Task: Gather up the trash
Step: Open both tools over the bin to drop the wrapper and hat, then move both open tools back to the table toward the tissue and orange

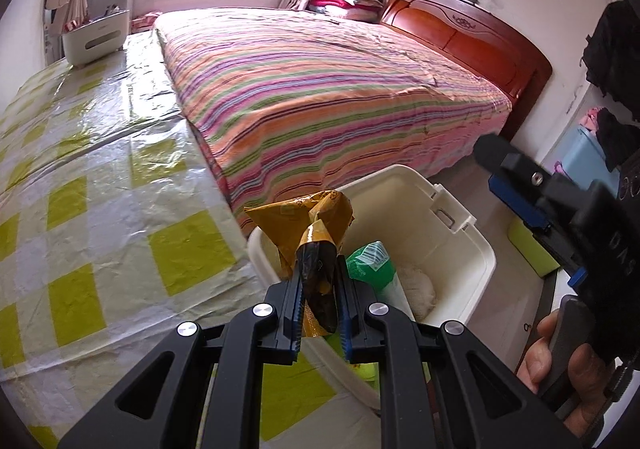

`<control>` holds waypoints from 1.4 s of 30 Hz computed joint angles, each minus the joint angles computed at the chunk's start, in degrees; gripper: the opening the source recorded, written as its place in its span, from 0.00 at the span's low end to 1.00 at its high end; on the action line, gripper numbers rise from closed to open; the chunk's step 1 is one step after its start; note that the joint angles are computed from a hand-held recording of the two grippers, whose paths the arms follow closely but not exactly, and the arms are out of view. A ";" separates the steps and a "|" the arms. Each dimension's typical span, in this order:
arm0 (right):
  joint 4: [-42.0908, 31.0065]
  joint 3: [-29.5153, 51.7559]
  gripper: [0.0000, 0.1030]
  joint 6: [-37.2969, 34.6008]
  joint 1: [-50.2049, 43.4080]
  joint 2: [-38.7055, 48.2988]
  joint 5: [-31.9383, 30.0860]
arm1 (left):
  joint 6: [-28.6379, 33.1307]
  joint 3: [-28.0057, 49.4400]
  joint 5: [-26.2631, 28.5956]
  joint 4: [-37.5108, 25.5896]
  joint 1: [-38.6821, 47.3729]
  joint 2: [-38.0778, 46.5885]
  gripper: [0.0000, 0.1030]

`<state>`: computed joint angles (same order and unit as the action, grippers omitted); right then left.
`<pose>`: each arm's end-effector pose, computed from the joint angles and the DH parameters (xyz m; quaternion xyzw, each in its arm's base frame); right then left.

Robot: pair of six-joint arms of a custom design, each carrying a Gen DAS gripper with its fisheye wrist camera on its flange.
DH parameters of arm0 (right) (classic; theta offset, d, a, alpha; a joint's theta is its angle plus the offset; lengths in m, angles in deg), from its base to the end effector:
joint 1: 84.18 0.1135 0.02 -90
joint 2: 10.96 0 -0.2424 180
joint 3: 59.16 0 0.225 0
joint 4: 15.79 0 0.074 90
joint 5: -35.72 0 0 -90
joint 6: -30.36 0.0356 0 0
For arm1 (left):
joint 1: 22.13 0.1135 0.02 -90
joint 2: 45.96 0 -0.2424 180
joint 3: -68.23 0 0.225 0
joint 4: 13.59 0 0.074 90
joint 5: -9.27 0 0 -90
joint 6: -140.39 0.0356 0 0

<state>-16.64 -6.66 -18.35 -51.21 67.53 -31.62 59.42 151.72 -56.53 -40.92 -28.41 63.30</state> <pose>0.2333 0.1350 0.2042 0.1632 0.8256 0.1765 0.5104 0.3627 -0.0546 0.1594 0.1893 0.9104 -0.1914 0.3141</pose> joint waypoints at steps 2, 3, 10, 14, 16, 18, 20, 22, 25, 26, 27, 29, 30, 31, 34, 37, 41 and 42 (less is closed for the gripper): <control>0.87 -0.90 0.72 0.59 -0.38 -0.71 0.01 | -0.21 0.27 -0.48 0.11 -0.81 0.41 0.14; 1.79 -1.67 0.72 1.00 -0.36 -0.73 -0.03 | -0.14 0.41 -0.70 0.10 -1.40 0.63 0.14; 4.73 -2.69 0.72 2.40 -0.66 0.85 -0.99 | 0.22 0.10 -1.89 0.85 -3.55 0.84 0.14; 4.95 -2.98 0.72 2.27 -0.76 0.39 -1.37 | -0.25 -1.08 -2.99 3.18 -4.81 0.28 0.14; 5.12 -3.32 0.72 2.28 -0.87 0.08 -1.37 | 0.22 -0.57 -3.32 2.66 -5.35 0.65 0.15; 5.32 -3.67 0.72 2.29 -1.06 -0.23 -1.43 | 0.68 0.02 -4.23 1.99 -5.89 1.26 0.23; 5.67 -4.14 0.72 2.27 -1.43 -0.52 -1.83 | 0.51 0.31 -5.50 1.67 -6.26 1.70 0.62; 5.92 -4.22 0.72 2.40 -1.52 -0.36 -2.17 | -0.83 -1.95 -6.77 5.17 -6.42 0.57 0.75; 6.44 -4.51 0.73 2.41 -1.82 -0.48 -2.98 | -0.86 -4.27 -7.32 8.28 -6.15 -1.56 0.76; 6.58 -4.57 0.73 2.45 -1.86 -0.50 -3.09 | -0.60 -4.38 -6.94 8.29 -5.74 -1.99 0.77; 6.69 -4.68 0.73 2.54 -1.99 -0.61 -3.31 | -0.78 -4.48 -6.87 8.52 -5.43 -2.23 0.78; 7.01 -4.83 0.73 2.84 -2.07 -0.48 -3.50 | -1.81 -4.71 -6.63 9.20 -4.33 -2.65 0.79; 7.29 -5.00 0.73 2.90 -2.18 -0.47 -3.72 | -2.44 -4.39 -6.19 9.03 -3.52 -2.58 0.79; 7.38 -4.95 0.73 2.94 -2.13 -0.38 -3.78 | -3.03 -3.81 -5.86 8.59 -2.75 -2.29 0.79; 7.50 -4.54 0.73 3.05 -1.88 0.21 -3.97 | -4.84 -1.89 -5.29 7.07 -0.39 -1.10 0.79; 7.76 -3.85 0.73 3.09 -1.50 1.18 -4.37 | -6.14 -0.08 -4.57 5.18 1.79 0.09 0.79; 7.72 -2.02 0.73 2.64 -1.00 3.40 -5.27 | -6.90 1.06 -3.95 4.51 4.25 0.91 0.79; 7.58 -1.65 0.73 2.48 -0.89 3.78 -5.36 | -6.87 1.12 -4.14 4.32 4.51 1.00 0.79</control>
